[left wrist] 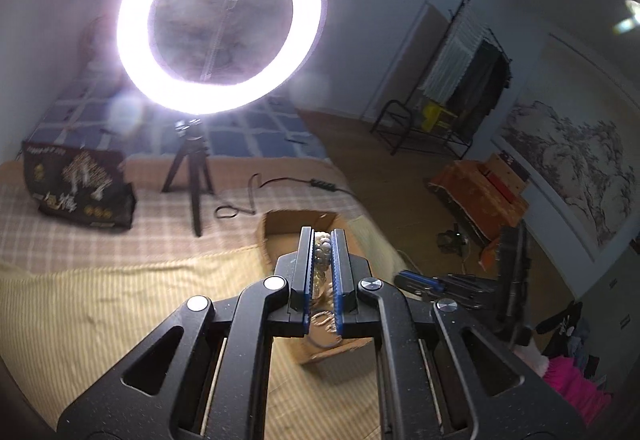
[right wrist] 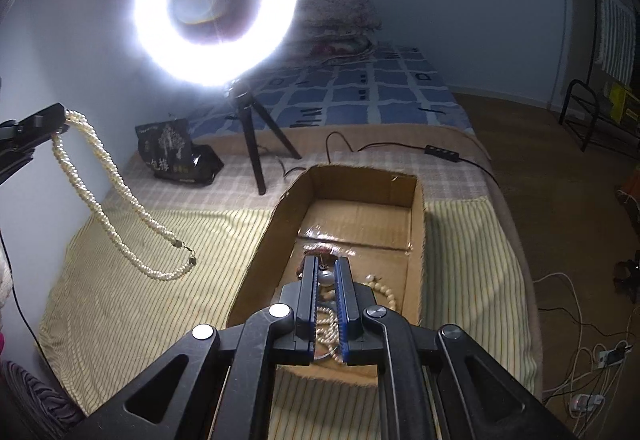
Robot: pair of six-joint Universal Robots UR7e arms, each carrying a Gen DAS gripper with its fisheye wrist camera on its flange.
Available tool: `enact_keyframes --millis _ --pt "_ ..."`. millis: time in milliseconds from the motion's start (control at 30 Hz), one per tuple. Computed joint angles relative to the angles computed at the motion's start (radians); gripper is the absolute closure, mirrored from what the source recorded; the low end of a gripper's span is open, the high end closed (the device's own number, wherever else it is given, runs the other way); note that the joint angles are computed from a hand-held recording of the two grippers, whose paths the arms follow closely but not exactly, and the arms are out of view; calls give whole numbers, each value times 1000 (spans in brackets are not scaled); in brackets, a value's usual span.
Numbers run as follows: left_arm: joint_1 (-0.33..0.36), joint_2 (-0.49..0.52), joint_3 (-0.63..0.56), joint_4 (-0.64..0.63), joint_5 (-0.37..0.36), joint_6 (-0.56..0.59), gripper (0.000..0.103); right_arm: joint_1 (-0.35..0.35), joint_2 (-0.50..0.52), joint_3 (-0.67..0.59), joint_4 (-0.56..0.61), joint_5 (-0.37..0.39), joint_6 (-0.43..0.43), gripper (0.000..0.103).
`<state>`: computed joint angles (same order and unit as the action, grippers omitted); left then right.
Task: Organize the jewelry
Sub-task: 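Carry the necklace in the left tool and earring in the right tool into the box, then open the left tool releasing the necklace while the right tool releases the earring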
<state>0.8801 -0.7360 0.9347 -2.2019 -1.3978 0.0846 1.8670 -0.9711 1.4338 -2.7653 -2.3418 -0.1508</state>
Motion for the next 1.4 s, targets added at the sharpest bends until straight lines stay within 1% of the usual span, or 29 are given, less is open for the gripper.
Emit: enact_keyframes --millis 167,367,733,1033,1400 --pt "-15 33 -23 5 -26 5 97 -15 19 -43 13 4 -15 97" --pt "-28 66 -30 18 -29 11 97 -33 35 -76 22 9 -22 97" --pt "-43 106 -2 1 0 50 97 -74 58 -123 46 25 -20 97" --pt "-49 114 47 -37 54 95 97 -104 74 -144 57 50 -14 97" --pt "-43 132 48 -16 68 96 97 -117 87 -160 68 65 -21 96"
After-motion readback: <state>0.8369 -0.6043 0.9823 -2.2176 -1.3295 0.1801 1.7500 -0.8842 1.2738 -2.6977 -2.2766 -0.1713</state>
